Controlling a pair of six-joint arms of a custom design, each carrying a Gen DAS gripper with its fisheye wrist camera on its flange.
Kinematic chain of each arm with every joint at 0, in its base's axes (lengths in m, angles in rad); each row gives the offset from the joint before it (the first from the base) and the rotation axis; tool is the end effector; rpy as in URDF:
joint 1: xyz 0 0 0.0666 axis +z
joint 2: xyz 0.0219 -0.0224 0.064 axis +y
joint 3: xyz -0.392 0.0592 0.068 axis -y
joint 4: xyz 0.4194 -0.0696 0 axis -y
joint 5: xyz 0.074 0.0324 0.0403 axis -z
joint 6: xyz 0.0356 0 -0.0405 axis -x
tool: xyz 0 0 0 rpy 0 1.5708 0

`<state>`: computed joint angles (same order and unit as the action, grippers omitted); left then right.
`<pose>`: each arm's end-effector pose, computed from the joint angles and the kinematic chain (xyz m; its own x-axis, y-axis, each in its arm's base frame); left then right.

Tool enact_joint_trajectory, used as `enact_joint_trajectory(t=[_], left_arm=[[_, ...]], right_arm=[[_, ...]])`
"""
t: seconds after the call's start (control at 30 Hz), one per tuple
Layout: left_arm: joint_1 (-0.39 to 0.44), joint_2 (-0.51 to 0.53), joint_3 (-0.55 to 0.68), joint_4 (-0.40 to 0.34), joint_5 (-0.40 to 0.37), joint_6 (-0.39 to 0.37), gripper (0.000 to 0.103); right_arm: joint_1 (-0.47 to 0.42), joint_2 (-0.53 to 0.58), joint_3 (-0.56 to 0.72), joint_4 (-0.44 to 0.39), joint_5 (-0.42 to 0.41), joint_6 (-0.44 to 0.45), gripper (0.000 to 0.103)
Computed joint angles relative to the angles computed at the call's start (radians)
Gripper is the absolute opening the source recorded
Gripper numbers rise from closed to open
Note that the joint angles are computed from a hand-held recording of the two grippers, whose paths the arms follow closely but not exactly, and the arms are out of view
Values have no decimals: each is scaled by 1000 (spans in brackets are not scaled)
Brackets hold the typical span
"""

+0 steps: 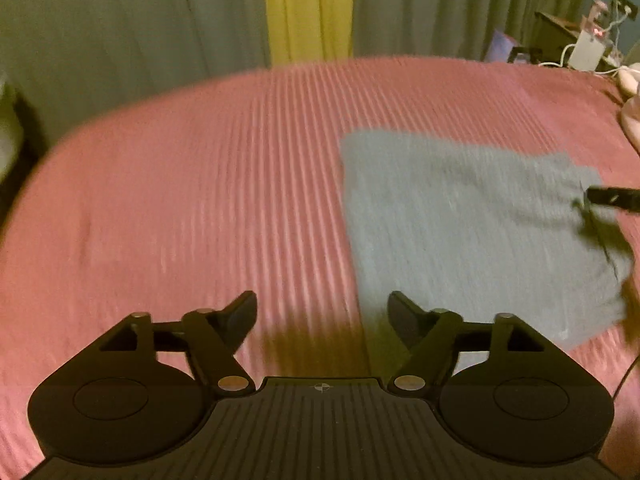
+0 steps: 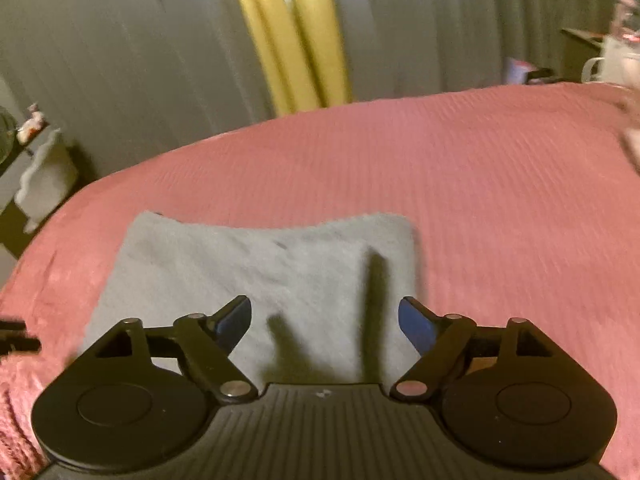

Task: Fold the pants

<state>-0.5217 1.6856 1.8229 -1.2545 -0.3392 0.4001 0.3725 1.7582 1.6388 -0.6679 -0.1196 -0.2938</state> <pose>0.5231 -0.2875 0.4729 -0.8516 0.0658 -0.5201 0.0129 0.9944 0.1048 0.6089 0.2420 0.3755 -0.7589 0.0121 -0.6510 -0.2298 0.9305 0.2853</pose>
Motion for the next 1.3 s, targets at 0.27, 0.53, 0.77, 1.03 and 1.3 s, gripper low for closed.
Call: enact_joint_trajectory(t=[0.27,0.53,0.77,1.03,1.3], left_arm=[[10,255,275,-12,-30,-136,86],[75,235,98,105,251,-111,84],[128,212,56,87,435,-111,84],[200,73,-250,480,698,121,85],[172,27,-309,529,653,172,60]], right_arm=[[26,186,217,-185,69,150,96],[-103,212,276,-353,-252,284,99],[-144,389,543,-673,-418,289,99],[-184,285,255,-308,-624,164,99],[-163,248,172,-165,-641,-32,99]])
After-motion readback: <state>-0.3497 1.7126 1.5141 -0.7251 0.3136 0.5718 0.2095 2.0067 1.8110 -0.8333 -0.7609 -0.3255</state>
